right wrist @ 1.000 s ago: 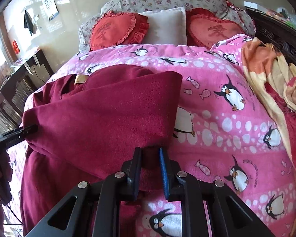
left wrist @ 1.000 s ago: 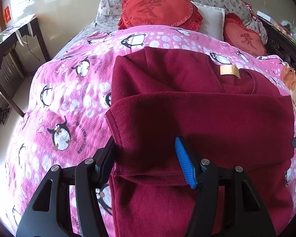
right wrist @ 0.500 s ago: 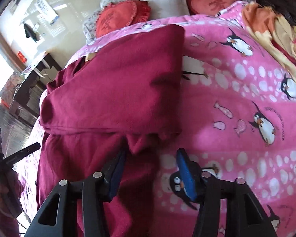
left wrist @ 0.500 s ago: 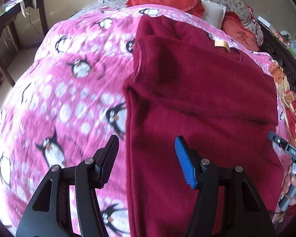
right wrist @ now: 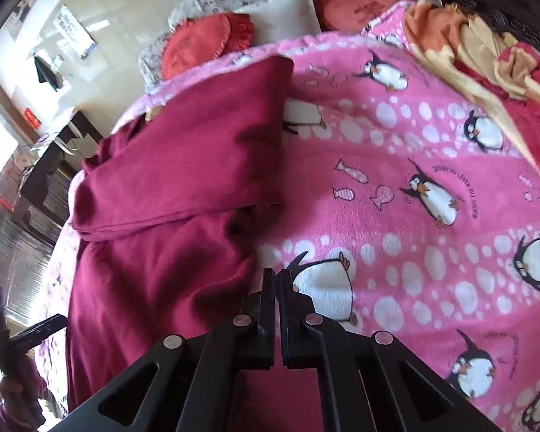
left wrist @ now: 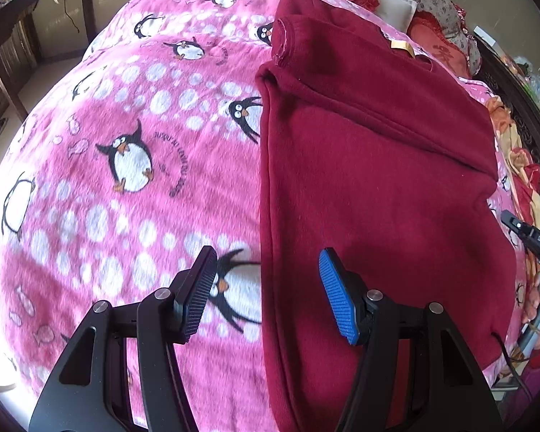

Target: Fold small clothes

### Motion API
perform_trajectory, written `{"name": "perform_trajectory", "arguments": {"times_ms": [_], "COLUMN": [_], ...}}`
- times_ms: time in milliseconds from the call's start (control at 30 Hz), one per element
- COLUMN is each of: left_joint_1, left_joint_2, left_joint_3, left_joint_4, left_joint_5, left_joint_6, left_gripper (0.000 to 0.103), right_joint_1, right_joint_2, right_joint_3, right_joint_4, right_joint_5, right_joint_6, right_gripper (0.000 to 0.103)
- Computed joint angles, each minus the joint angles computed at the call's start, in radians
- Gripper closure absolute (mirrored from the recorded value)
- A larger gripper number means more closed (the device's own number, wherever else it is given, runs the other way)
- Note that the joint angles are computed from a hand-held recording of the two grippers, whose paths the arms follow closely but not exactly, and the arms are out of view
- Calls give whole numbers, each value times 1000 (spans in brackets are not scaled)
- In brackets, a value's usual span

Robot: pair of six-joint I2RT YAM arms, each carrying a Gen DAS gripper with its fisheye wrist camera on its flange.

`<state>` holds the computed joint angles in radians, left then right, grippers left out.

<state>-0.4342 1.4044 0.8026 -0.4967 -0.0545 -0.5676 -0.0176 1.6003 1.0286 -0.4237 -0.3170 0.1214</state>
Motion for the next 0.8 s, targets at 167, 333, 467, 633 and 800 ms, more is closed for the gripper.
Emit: {"name": "perform_trajectory", "arguments": {"times_ms": [167, 333, 467, 633, 800], "left_joint_1": [-19, -38, -62, -106, -117], "left_joint_2": [-65, -105, -141, -197, -252], "left_joint_3": [-42, -65, -85, -124, -171], "left_joint_4": [-25, -61, -94, -131, -147], "left_joint_5": [23, 55, 86, 123, 172], "left_joint_6": [-13, -22, -39, -65, -113], "left_gripper": [44, 44, 44, 44, 44], "right_joint_1": [-29, -124, -187, -235, -259], "right_joint_2": [-124, -242, -298, -375, -438], "right_joint_3": [-46, -139, -204, -273, -316], "right_joint_4": [-127, -230, -294, -358, -411], "right_joint_5": [-33, -149, -200, -217, -239], "right_joint_6": [-84, -138, -181, -255, -312], "right_gripper": [53, 53, 53, 53, 52]}}
